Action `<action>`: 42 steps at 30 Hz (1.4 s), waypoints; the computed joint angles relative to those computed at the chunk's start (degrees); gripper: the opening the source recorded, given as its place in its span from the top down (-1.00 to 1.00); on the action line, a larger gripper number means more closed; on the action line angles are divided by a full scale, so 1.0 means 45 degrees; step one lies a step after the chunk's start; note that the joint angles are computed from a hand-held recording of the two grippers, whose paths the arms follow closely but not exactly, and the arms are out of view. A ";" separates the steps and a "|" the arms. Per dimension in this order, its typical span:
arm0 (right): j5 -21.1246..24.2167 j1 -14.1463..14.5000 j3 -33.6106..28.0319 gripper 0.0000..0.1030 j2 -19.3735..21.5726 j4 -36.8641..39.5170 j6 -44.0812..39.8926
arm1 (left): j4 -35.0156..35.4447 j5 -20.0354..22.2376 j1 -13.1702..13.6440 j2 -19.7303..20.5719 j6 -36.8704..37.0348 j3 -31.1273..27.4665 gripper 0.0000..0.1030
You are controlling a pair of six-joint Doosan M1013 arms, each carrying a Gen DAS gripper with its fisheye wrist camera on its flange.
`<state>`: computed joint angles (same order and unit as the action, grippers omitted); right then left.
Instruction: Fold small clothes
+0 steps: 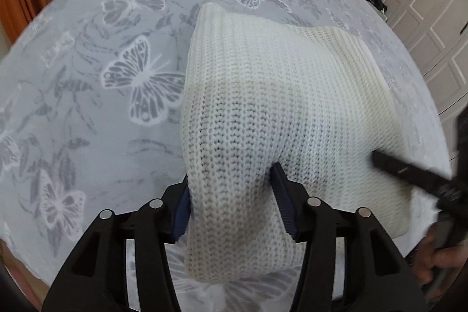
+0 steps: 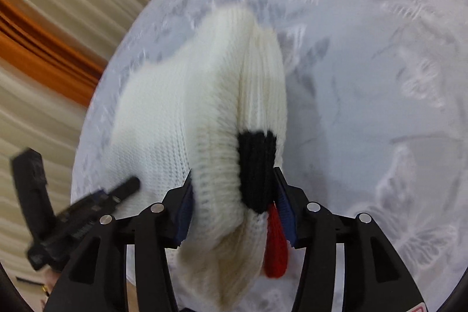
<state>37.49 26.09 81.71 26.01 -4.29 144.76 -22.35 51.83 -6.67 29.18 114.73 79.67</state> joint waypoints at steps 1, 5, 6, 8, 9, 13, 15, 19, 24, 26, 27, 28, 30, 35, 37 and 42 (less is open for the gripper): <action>-0.0054 0.0134 0.0036 0.05 -0.0149 -0.0866 0.0552 | 0.0190 -0.0128 -0.0050 -0.0049 -0.0026 0.0059 0.01; -0.0028 0.0406 -0.0189 0.08 -0.0363 -0.2479 0.0578 | 0.0579 -0.0348 -0.0160 -0.0146 -0.0366 0.0151 0.01; 0.0190 0.0412 -0.0436 0.12 -0.0216 -0.2300 -0.0115 | 0.0612 -0.0359 -0.0164 -0.0160 -0.0428 0.0153 0.01; 0.1113 0.0345 -0.1110 0.14 0.0320 -0.1848 -0.1235 | 0.0707 -0.0353 -0.0175 -0.0167 -0.0569 0.0139 0.01; 0.2281 0.0221 -0.1643 0.20 0.0858 -0.1191 -0.2104 | 0.0802 -0.0365 -0.0190 -0.0197 -0.0676 0.0158 0.01; 0.2497 0.0143 -0.1494 0.22 0.0803 -0.1216 -0.2204 | 0.1282 -0.0610 -0.0283 -0.0464 -0.0920 0.0356 0.03; 0.1945 0.0206 -0.1187 0.22 0.0381 -0.1532 -0.1760 | 0.1806 -0.1016 -0.0376 -0.0709 -0.1024 0.0613 0.03; 0.1972 0.0670 -0.0639 -0.01 -0.0342 -0.3799 -0.0578 | 0.2450 -0.1655 -0.0504 -0.1173 -0.1660 0.1051 -0.18; 0.2518 0.1142 -0.0041 -0.32 -0.1053 -0.5281 0.0393 | 0.2723 -0.3455 -0.0687 -0.2183 -0.2286 0.2136 -0.62; 0.2767 0.1237 0.0267 -0.42 -0.1331 -0.5560 0.0672 | 0.2966 -0.4293 -0.0817 -0.2614 -0.2646 0.2637 -0.71; 0.2884 0.1285 0.0397 -0.48 -0.1448 -0.5736 0.0822 | 0.3084 -0.4514 -0.0864 -0.2751 -0.2837 0.2786 -0.72; 0.2958 0.1362 0.0505 -0.52 -0.1518 -0.5922 0.1004 | 0.3128 -0.4732 -0.0915 -0.2905 -0.2986 0.2965 -0.73; 0.3132 0.1502 0.0818 -0.63 -0.1728 -0.6465 0.1484 | 0.3245 -0.4927 -0.1032 -0.3146 -0.3219 0.3232 -0.74; 0.3252 0.1699 0.1702 -0.66 -0.2219 -0.7077 0.2557 | 0.3824 -0.5230 -0.1380 -0.3669 -0.3902 0.3952 -0.77; 0.2908 0.1603 0.2027 -0.66 -0.2457 -0.6485 0.3053 | 0.4068 -0.5548 -0.1520 -0.3903 -0.4173 0.4393 -0.77; 0.3134 0.1767 0.2096 -0.66 -0.2466 -0.7154 0.3392 | 0.4998 -0.6038 -0.1739 -0.4230 -0.4849 0.4885 -0.77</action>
